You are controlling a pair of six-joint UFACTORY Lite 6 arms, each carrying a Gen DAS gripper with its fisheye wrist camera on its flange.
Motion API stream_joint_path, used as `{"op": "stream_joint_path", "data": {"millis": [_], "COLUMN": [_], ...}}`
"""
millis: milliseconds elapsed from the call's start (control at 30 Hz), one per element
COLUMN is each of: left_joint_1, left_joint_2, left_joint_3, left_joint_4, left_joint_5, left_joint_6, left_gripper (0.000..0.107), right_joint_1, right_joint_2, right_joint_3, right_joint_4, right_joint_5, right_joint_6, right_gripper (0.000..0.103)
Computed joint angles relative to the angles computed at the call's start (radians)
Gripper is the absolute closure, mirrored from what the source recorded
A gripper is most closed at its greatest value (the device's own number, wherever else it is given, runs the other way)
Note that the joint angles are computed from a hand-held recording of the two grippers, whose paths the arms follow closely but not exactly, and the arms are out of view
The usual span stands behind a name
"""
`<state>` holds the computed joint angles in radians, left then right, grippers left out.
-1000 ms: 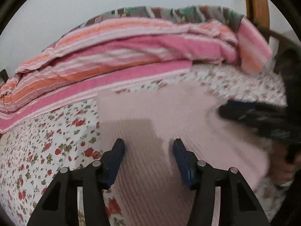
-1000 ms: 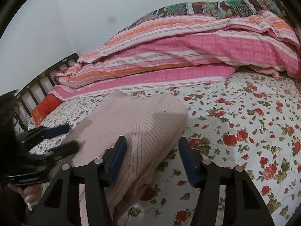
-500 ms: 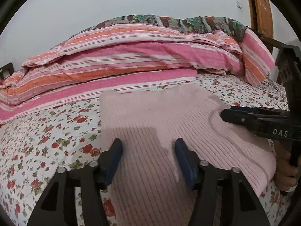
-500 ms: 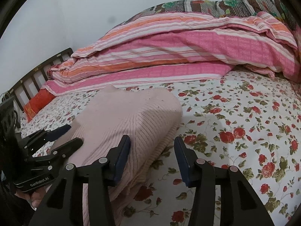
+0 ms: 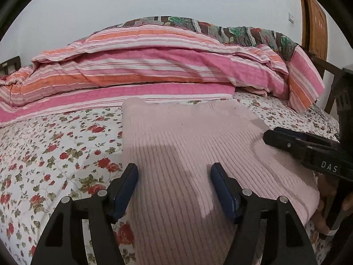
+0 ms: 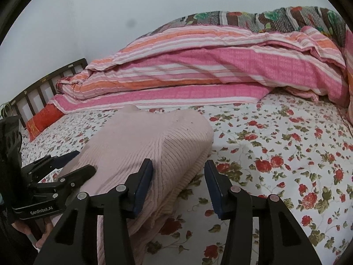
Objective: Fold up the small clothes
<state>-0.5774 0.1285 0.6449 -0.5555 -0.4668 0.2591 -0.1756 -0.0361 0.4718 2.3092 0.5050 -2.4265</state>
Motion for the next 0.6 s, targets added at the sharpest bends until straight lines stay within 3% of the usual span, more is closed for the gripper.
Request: {"op": "stream_joint_path", "data": {"millis": [200, 600], "left_joint_1": [0.03, 0.029], "left_joint_2": [-0.008, 0.002], "left_joint_3": [-0.015, -0.051], "left_joint_4": [0.125, 0.18], "left_joint_5": [0.006, -0.073], "left_joint_6": [-0.106, -0.172], "left_gripper": [0.04, 0.038], "right_joint_1": [0.025, 0.031], "right_joint_2": [0.004, 0.047], "right_joint_3": [0.012, 0.039], "right_joint_4": [0.063, 0.09], "right_joint_5": [-0.041, -0.059], "right_joint_6": [-0.04, -0.069], "right_gripper": [0.056, 0.053]}}
